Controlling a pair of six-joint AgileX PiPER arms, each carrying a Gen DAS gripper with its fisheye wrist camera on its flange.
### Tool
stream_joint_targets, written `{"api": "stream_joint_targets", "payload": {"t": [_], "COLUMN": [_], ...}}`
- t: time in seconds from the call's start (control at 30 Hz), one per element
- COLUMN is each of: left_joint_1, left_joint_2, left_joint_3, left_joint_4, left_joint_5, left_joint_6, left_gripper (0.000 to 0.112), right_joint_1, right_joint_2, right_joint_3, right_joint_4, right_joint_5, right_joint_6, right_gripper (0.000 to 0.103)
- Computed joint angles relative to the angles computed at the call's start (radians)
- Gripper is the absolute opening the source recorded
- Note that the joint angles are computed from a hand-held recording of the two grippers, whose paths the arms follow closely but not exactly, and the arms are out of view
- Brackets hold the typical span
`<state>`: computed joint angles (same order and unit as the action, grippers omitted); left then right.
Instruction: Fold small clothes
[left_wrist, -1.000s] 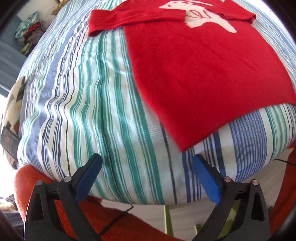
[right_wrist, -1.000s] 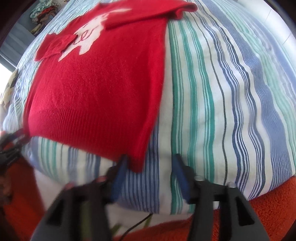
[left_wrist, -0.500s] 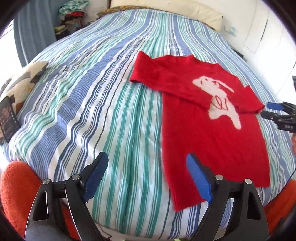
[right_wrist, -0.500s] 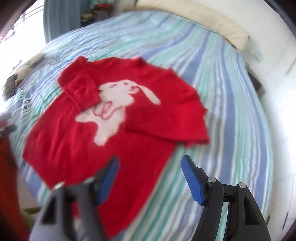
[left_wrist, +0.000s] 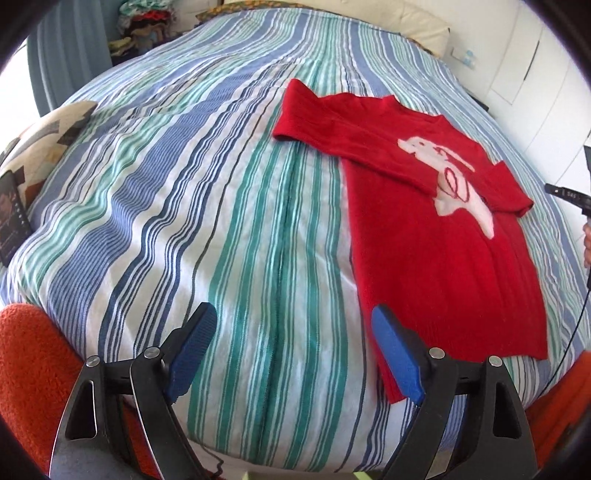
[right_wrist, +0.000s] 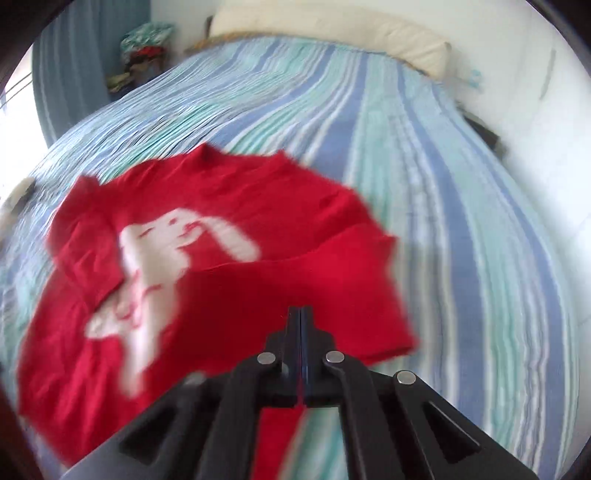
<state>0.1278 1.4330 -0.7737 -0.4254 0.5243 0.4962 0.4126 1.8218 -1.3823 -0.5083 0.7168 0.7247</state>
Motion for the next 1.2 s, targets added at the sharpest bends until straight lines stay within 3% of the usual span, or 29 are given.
{"api": "stream_joint_targets", "payload": {"t": [0.13, 0.27, 0.37, 0.43, 0.5, 0.6, 0.7, 0.8, 0.93, 1.03, 1.2], "left_joint_1": [-0.046, -0.057, -0.040, -0.019, 0.000, 0.033, 0.064, 0.075, 0.052, 0.022, -0.032], "left_joint_2": [-0.009, 0.000, 0.017, 0.023, 0.025, 0.031, 0.048, 0.072, 0.087, 0.082, 0.071], "left_joint_3": [0.012, 0.008, -0.006, -0.010, -0.009, -0.013, -0.027, -0.042, -0.048, -0.040, -0.022], "left_joint_4": [0.062, 0.103, 0.094, 0.072, 0.060, 0.035, -0.003, -0.021, -0.005, 0.028, 0.133], "left_joint_5": [-0.025, -0.031, -0.016, -0.006, 0.001, 0.017, 0.044, 0.066, 0.062, 0.043, 0.008], "left_joint_6": [-0.048, -0.103, -0.111, -0.095, -0.084, -0.063, -0.034, -0.027, -0.047, -0.067, -0.144], "left_gripper": [0.087, 0.087, 0.087, 0.087, 0.087, 0.087, 0.087, 0.087, 0.087, 0.087, 0.087], "right_joint_1": [-0.252, -0.446, -0.340, -0.226, -0.103, 0.050, 0.136, 0.142, 0.112, 0.100, 0.149], "right_joint_2": [-0.249, -0.346, -0.322, -0.273, -0.185, -0.006, 0.213, 0.336, 0.299, 0.275, 0.279], "right_joint_3": [0.242, 0.339, 0.354, 0.340, 0.275, 0.097, -0.128, -0.245, -0.208, -0.187, -0.159], "right_joint_4": [-0.070, 0.095, 0.112, 0.146, 0.194, 0.216, 0.158, 0.161, 0.288, 0.360, 0.164], "right_joint_5": [0.003, -0.046, -0.082, -0.126, -0.171, -0.166, -0.040, 0.044, -0.002, 0.007, -0.019], "right_joint_6": [0.064, -0.116, -0.169, -0.200, -0.247, -0.350, -0.431, -0.508, -0.660, -0.757, -0.638], "right_gripper": [0.000, 0.000, 0.012, 0.034, 0.041, 0.042, 0.041, 0.041, 0.041, 0.042, 0.042]}}
